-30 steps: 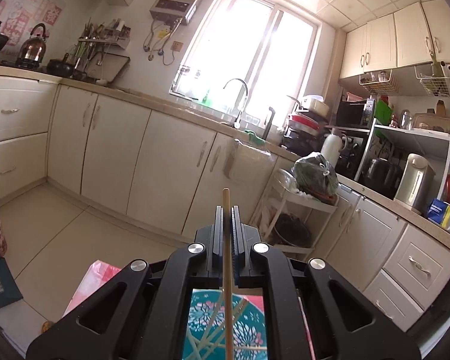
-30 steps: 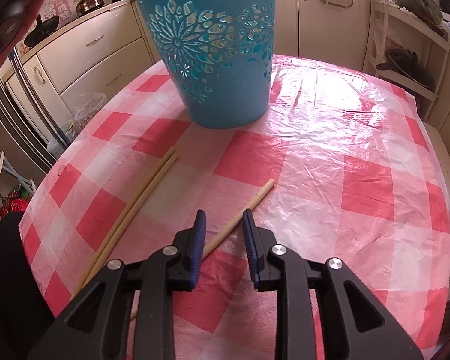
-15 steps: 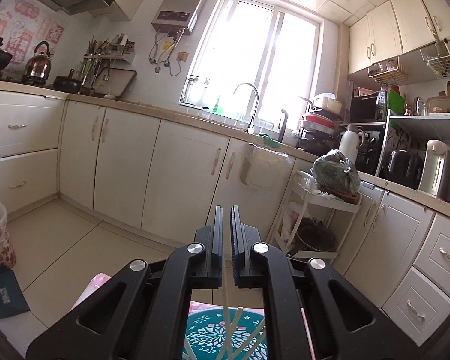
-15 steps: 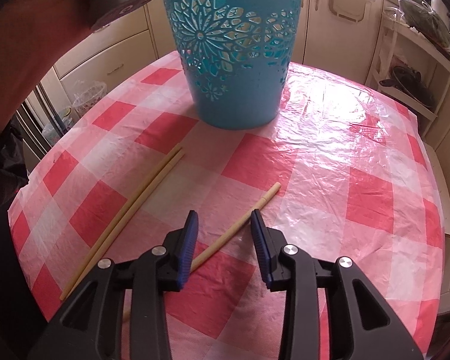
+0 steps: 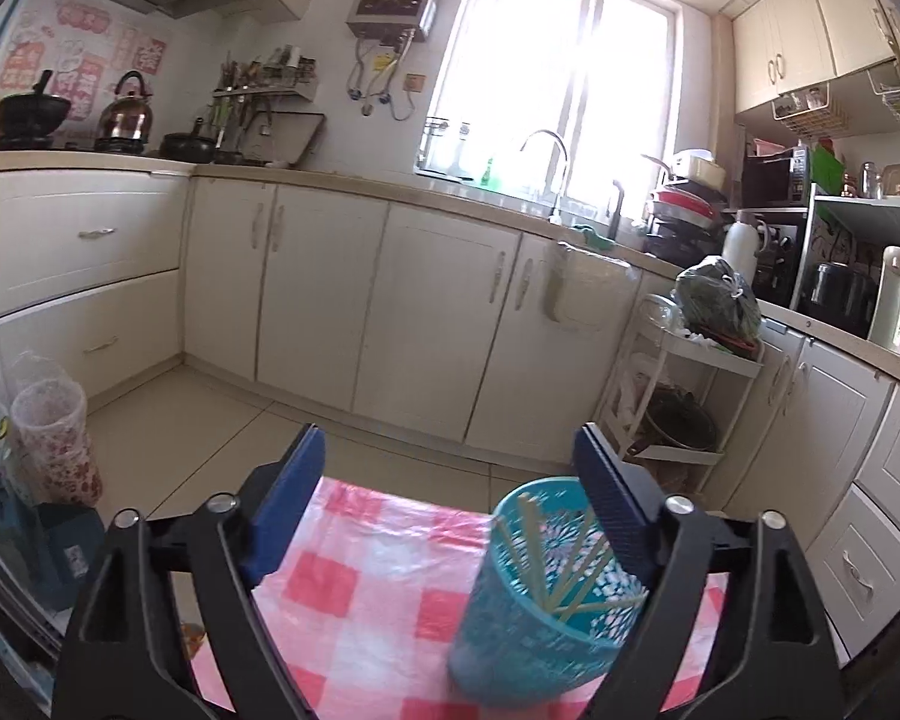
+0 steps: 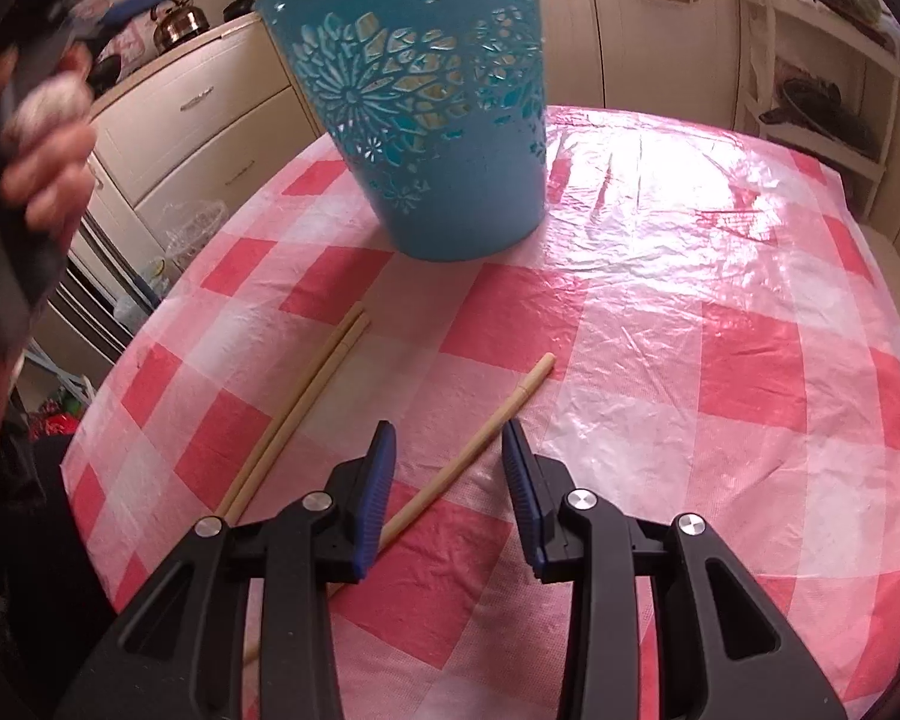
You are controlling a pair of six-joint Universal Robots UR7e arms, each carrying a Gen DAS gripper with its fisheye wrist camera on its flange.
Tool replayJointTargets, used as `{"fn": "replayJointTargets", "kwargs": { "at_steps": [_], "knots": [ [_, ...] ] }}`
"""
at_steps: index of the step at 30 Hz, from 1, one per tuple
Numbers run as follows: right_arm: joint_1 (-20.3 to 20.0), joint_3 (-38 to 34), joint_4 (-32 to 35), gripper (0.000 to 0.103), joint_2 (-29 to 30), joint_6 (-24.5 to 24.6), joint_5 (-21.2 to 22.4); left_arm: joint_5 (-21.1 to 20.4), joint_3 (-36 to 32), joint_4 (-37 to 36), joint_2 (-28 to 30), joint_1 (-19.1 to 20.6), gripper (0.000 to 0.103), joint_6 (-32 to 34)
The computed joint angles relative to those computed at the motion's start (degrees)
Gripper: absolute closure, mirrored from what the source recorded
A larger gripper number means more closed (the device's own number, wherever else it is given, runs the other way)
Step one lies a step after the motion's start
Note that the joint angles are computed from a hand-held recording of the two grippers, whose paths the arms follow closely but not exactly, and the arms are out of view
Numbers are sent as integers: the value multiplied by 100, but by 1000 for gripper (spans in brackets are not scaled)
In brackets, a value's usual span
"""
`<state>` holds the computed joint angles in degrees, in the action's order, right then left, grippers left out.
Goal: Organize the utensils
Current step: 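Carry the stick in the left gripper over the teal bin and release it, then close the right gripper on a wooden stick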
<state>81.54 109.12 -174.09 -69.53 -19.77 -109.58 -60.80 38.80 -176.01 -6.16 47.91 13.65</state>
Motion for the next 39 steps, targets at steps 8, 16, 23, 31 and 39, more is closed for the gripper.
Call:
{"fn": "replayJointTargets", "kwargs": {
  "at_steps": [8,16,23,31,39],
  "knots": [
    [266,12,-317,63,197,509,-682,312,1746,-95,-814,412,13,-249],
    [692,-556,-572,63,929,0,-2052,47,1821,-18,-861,559,12,-371],
    [645,-582,705,92,536,-1801,-1500,-48,1739,173,-888,626,11,-763],
    [499,-626,1128,94,354,-932,-1467,-63,1711,221,-842,615,10,-686],
    [548,-532,507,93,502,-267,-1560,-32,1672,390,-790,615,10,-703]
  ]
}}
